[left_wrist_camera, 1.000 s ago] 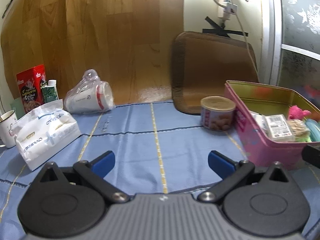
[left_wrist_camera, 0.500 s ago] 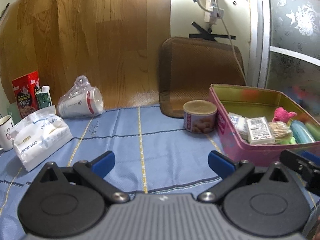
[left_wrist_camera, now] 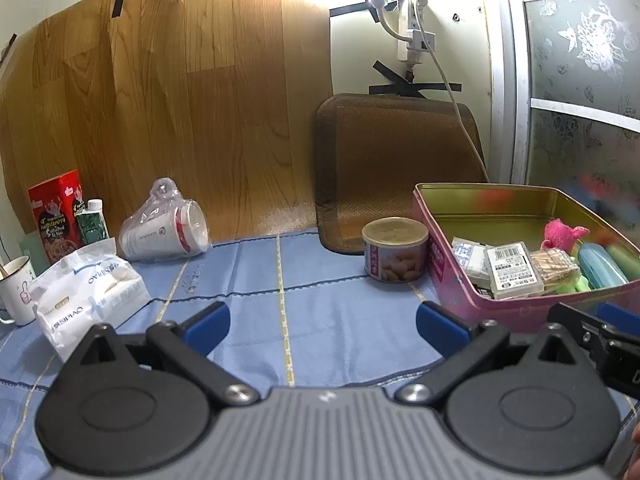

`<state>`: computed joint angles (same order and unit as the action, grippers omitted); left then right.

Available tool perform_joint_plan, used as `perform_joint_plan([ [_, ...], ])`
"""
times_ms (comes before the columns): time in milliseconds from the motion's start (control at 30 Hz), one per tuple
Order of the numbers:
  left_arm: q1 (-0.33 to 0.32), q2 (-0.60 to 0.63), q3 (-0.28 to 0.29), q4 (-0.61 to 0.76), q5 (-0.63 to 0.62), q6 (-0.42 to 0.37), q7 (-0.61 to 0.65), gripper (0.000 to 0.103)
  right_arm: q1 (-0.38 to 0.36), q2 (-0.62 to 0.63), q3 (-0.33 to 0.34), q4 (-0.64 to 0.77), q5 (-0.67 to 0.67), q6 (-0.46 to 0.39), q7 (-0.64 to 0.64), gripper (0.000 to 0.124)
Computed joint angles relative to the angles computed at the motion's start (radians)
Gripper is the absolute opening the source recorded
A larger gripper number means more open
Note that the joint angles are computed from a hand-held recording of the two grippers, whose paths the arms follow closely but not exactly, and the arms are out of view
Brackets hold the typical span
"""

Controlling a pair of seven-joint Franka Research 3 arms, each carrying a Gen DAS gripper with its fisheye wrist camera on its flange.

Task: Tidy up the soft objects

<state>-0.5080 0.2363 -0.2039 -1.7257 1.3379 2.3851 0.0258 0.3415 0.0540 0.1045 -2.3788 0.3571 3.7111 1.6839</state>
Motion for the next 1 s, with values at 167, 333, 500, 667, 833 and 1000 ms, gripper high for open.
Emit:
perform_joint_plan([
  [167, 0.003, -0.012, 0.002, -0.016, 0.034, 0.017, -0.039, 0.103, 0.004, 0.001, 0.001, 0.002, 0.017, -0.001, -0.013, 0.086],
  [333, 0.003, -0.016, -0.002, -0.021, 0.062, 0.008, -0.072, 0.103, 0.008, 0.008, 0.002, 0.008, 0.036, 0.008, -0.034, 0.086],
  [500, 0.004, -0.016, -0.006, -0.021, 0.064, -0.001, -0.076, 0.103, 0.016, 0.011, 0.005, 0.008, 0.057, 0.022, -0.064, 0.086],
  [667, -0.005, -0.021, -0.005, -0.029, 0.105, -0.031, -0.125, 0.103, 0.016, 0.011, 0.005, 0.009, 0.061, 0.026, -0.068, 0.086],
  [833, -0.011, -0.021, -0.013, -0.032, 0.137, -0.074, -0.128, 0.103, 0.016, 0.013, 0.005, 0.011, 0.063, 0.023, -0.067, 0.086],
  [1000, -0.015, -0.017, -0.018, -0.029, 0.146, -0.086, -0.113, 0.103, 0.016, 0.014, 0.005, 0.012, 0.059, 0.017, -0.068, 0.086],
])
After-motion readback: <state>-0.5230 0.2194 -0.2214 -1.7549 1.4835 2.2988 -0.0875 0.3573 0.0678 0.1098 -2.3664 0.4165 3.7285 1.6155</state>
